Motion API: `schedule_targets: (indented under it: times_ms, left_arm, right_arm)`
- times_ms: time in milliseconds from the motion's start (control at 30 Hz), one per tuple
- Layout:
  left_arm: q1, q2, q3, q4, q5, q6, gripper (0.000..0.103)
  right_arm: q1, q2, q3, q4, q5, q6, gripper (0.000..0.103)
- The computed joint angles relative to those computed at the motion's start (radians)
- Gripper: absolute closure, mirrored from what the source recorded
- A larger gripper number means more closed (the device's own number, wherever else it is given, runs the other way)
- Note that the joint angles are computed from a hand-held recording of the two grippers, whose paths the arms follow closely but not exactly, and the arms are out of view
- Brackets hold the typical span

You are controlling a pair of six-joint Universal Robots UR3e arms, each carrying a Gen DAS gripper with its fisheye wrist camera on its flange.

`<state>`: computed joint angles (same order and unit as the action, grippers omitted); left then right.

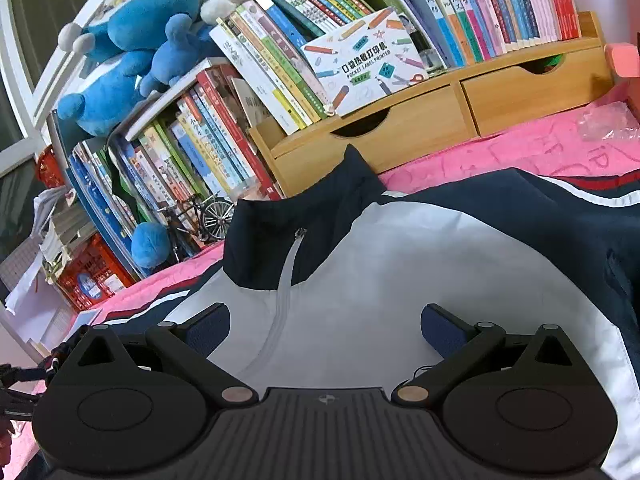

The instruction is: Fold clothes

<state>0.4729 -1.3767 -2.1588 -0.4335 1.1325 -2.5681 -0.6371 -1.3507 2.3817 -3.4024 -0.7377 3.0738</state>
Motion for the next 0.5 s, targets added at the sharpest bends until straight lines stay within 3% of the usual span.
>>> schedule_targets:
  times_ms: [67, 133, 267, 367, 467, 500]
  left_arm:
    - [-0.010, 0.004, 0.029, -0.081, -0.104, -0.036, 0.008]
    - [-0.037, -0.001, 0.043, -0.129, -0.142, -0.031, 0.008]
    - [-0.180, -0.057, -0.031, 0.076, 0.131, 0.005, 0.007]
    - [-0.090, -0.021, -0.112, 0.108, 0.132, 0.007, 0.000]
    - [0.096, 0.046, -0.143, -0.006, 0.063, 0.002, 0.000]
    - [0.135, 0.060, -0.151, -0.007, 0.084, -0.015, 0.000]
  right_arm:
    - [0.001, -0.002, -0.002, 0.010, 0.001, -0.005, 0.000]
    - [0.004, -0.003, -0.007, 0.019, 0.000, -0.006, 0.000]
    - [0.004, -0.003, -0.008, 0.025, 0.002, -0.009, 0.000]
    - [0.005, -0.004, -0.009, 0.026, 0.001, -0.011, 0.000]
    - [0.006, -0.005, -0.009, 0.027, 0.002, -0.009, 0.000]
    - [0.007, -0.004, -0.009, 0.028, 0.003, -0.008, 0.000]
